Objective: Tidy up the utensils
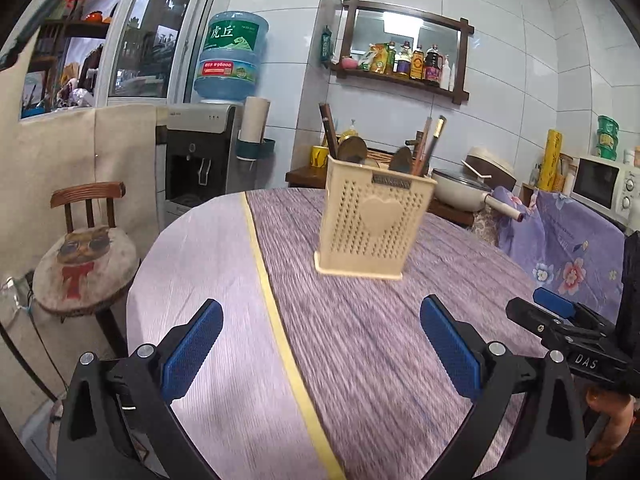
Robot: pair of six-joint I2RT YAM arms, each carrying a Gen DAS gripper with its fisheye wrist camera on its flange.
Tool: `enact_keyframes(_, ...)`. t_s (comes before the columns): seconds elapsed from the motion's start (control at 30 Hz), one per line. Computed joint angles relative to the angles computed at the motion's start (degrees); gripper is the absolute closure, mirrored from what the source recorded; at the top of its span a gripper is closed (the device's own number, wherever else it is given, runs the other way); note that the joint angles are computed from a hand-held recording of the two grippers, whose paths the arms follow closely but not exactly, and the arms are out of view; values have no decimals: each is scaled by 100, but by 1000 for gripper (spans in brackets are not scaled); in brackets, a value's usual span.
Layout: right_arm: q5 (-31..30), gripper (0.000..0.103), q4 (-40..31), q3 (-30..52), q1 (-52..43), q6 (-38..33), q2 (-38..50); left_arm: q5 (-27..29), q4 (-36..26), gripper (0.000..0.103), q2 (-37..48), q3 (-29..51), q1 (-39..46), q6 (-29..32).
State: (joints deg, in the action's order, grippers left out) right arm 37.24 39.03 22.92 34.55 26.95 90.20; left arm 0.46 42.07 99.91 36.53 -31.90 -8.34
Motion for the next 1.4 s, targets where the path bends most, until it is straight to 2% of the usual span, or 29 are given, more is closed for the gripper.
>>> enact_keyframes(0.13, 1543, 6, 623, -368, 1476, 332, 384, -603, 1307, 5, -276, -1203, -322, -12)
enact_keyframes(0.17, 1816, 6, 608, -361, 1747, 366, 452, -684, 1402, 5, -354, -1358, -380, -22)
enact_keyframes(0.23, 2406, 6, 95, -214, 2345, 657, 510, -887, 1538, 5, -547, -1652, -520, -34)
enact_keyframes(0.33, 2898, 6, -501, -113, 2864, 918, 342, -909, 1574, 5, -839, -1856, -616, -38)
enact_keyframes(0.57, 3839, 6, -1294, -34, 3578, 1422, 7, -926, 1756, 5, -1082, -2192, -829, -148)
enact_keyframes(0.6, 3928, 6, -1322, -73, 3637, 1490, -45, -916, 1859, 5, -1073, -2278, -859, -188)
enact_keyframes(0.73, 4041, 6, -2189, -11, 3776, 2217, -239, -961, 2029, 5, -1065, -2390, -974, -182)
enact_keyframes(0.8, 4055, 6, -2294, -15, 3804, 2347, -258, -957, 2034, 5, -1068, -2382, -998, -165)
enact_keyframes(1.4, 3854, 6, -1929, -148, 3637, 2203, -263, -1095, 1851, 5, -1155, -2369, -1082, -202)
